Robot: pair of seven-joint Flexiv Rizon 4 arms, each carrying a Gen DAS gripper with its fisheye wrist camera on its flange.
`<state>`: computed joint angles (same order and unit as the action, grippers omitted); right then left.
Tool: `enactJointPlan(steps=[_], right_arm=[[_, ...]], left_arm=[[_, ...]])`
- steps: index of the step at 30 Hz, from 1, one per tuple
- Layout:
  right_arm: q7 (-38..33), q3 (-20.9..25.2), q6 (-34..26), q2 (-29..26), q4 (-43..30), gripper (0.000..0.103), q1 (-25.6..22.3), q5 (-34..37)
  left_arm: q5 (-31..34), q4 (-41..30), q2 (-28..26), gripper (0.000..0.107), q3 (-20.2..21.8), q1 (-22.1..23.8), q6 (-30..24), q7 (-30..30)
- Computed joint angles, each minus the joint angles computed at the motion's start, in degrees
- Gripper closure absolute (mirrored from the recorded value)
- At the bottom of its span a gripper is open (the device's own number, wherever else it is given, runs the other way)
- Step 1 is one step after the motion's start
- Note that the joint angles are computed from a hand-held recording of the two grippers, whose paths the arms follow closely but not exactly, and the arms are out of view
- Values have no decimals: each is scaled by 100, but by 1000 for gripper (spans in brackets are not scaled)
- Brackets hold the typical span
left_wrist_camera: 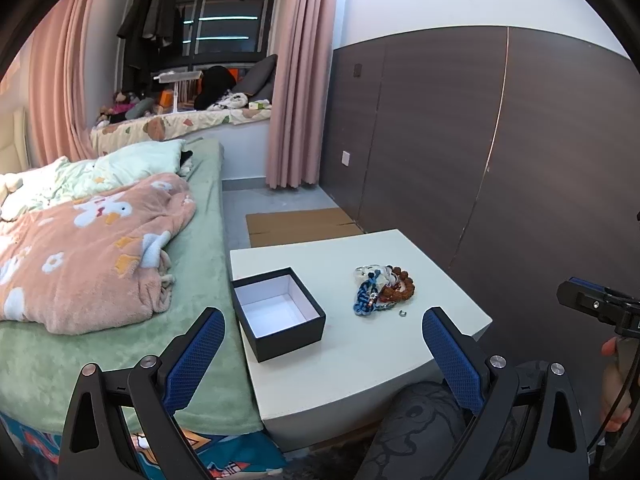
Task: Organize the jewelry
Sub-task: 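Move both tools toward the jewelry pile on the white table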
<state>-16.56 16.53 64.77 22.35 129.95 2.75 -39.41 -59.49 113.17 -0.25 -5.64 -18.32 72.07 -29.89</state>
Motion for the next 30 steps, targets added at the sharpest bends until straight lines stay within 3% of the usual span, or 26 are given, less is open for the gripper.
enactJointPlan(steps=[30], right_arm=[[-50,14,52,9,13,0,42,70]], left_arm=[[142,-41,-23,8,44,101,-76,-224]])
